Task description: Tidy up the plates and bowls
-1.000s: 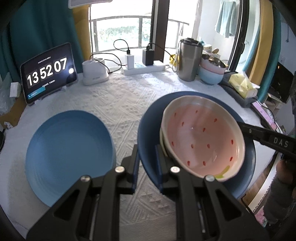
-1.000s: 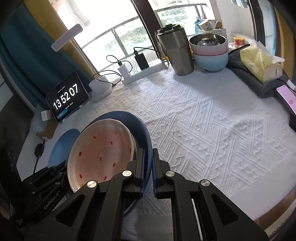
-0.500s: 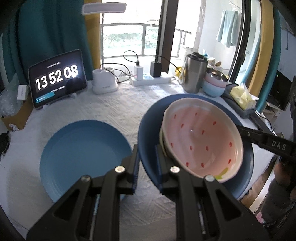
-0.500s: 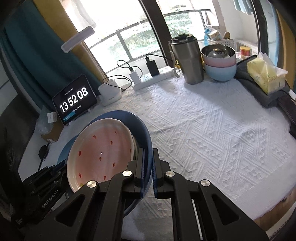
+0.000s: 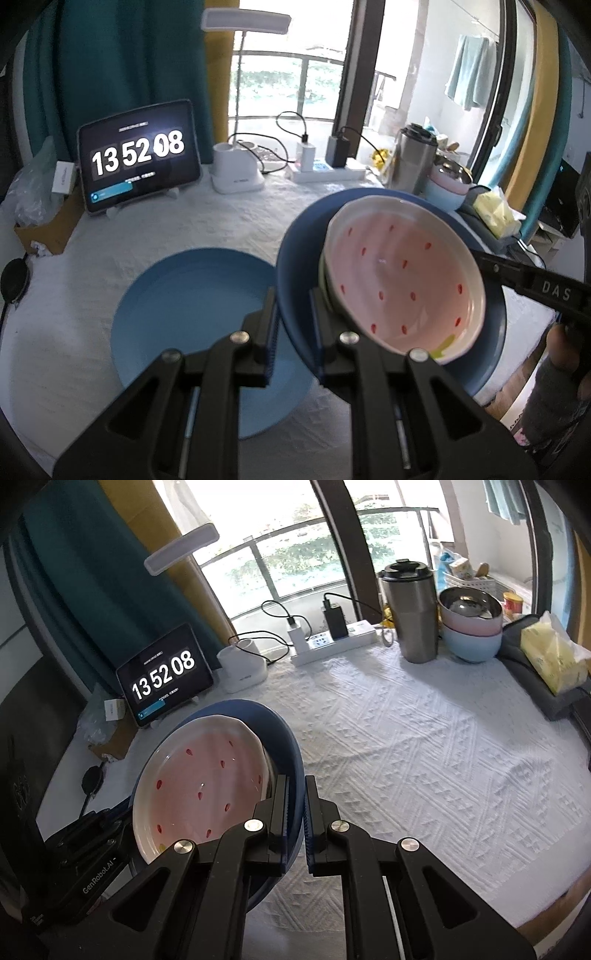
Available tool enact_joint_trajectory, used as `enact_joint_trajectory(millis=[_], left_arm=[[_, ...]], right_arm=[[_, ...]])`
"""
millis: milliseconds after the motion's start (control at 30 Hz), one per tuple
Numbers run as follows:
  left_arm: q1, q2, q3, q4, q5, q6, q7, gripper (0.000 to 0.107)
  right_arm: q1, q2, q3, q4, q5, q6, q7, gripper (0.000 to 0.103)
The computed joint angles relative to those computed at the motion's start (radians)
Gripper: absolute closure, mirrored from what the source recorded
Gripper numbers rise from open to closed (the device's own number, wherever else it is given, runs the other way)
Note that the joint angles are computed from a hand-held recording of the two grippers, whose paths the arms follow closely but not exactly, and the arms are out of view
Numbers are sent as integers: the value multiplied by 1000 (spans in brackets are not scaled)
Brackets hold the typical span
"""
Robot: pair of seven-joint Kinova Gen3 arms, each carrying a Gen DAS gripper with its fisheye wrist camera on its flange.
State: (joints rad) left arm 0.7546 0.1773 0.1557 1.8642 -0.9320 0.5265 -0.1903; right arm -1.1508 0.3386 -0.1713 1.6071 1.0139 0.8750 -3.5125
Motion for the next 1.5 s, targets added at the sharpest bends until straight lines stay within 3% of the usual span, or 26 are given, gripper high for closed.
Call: enact_joint_trajectory(millis=[467,933,1500], left_arm=[[-95,-61,-1,75,-2,-44,13,93],[-204,-103,13,145,24,-82,6,93],[-255,-91,-19,168,50,-131,-34,93]], right_arm=[[-18,106,50,-191,-92,-11,195,94],[-37,219,121,-370,-262,-45,411,94],[-30,322,180,-511,-434,-61,568,94]])
